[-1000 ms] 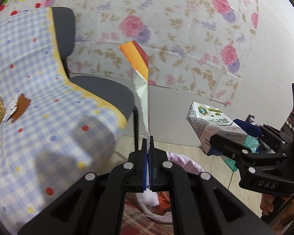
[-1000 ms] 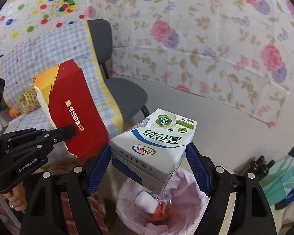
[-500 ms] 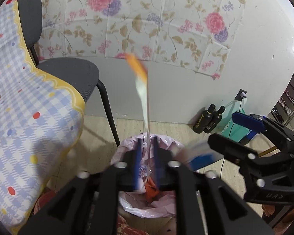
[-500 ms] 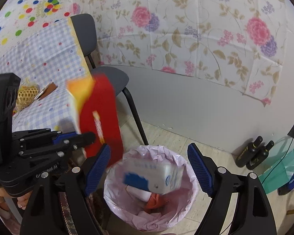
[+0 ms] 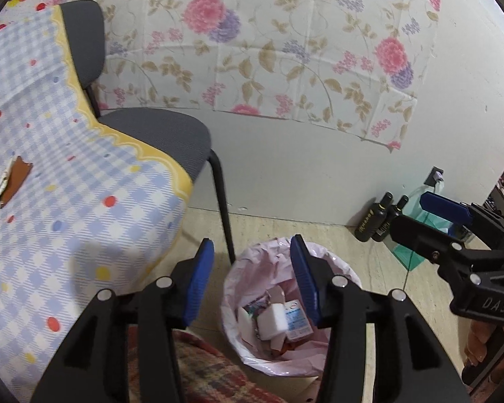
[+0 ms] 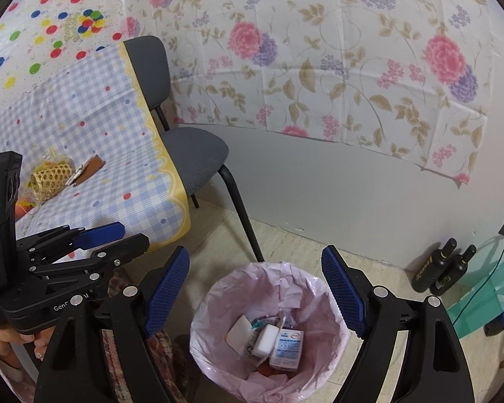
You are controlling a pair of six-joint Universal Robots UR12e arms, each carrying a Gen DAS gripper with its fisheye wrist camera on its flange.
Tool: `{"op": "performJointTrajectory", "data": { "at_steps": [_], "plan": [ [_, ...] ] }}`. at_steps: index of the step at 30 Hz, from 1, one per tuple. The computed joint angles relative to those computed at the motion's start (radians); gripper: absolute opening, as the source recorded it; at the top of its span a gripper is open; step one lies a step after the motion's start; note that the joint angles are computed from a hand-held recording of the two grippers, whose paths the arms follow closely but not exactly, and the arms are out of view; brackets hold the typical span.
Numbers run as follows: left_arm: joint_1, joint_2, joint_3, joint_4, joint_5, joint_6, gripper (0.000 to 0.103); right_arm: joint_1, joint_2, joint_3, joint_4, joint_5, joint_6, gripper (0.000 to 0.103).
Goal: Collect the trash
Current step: 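Move both open tools back over the chair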
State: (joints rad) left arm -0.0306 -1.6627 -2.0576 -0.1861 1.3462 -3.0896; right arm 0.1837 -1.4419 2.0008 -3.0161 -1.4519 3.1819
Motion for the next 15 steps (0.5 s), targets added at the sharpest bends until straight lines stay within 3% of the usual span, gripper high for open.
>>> {"op": "performJointTrajectory", "data": {
  "at_steps": [15],
  "plan": [
    [0.139, 0.100, -0.075, 0.099, 0.117, -0.114, 0.046, 0.085, 0.075, -0.131, 0.012, 0.093, -0.057, 0.078]
  ]
}}
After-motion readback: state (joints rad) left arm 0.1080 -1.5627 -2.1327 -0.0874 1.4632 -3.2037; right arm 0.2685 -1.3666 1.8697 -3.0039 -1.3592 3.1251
